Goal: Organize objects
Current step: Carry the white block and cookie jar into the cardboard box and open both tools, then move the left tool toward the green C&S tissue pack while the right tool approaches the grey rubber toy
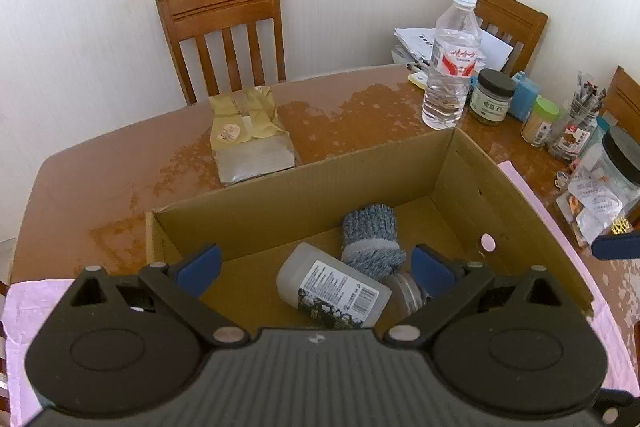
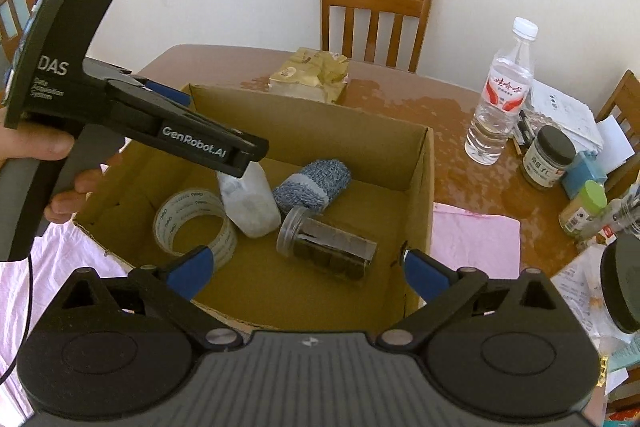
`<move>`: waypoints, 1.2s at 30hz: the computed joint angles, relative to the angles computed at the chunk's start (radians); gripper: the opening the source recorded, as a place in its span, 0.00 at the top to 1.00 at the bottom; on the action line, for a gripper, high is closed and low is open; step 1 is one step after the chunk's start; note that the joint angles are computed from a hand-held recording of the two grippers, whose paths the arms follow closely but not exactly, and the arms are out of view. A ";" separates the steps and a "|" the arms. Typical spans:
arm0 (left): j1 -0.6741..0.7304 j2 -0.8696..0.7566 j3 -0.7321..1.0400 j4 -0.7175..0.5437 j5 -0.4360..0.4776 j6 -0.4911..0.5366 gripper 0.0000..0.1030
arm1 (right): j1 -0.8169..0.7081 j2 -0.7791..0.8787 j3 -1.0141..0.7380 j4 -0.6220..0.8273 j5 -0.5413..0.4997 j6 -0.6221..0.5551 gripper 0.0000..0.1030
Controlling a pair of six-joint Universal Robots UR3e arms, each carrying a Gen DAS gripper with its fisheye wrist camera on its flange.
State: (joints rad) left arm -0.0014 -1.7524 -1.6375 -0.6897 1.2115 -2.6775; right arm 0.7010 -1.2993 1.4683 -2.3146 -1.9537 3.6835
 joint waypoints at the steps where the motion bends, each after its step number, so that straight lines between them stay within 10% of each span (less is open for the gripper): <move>1: 0.007 0.017 -0.013 -0.002 -0.007 0.008 0.02 | 0.007 0.002 -0.004 0.004 -0.005 0.004 0.00; 21: 0.329 0.601 -0.444 -0.213 -0.244 0.331 0.01 | 0.214 0.060 -0.064 0.121 -0.132 0.244 0.00; 36: 0.925 1.121 -0.522 -1.270 -0.405 1.201 0.01 | 0.322 0.088 0.035 0.151 -0.138 0.575 0.00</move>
State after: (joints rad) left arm 0.9240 -0.6314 -2.1600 -1.9600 0.8065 -1.4763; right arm 1.0235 -1.2108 1.5037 -2.1638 -2.0919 4.2582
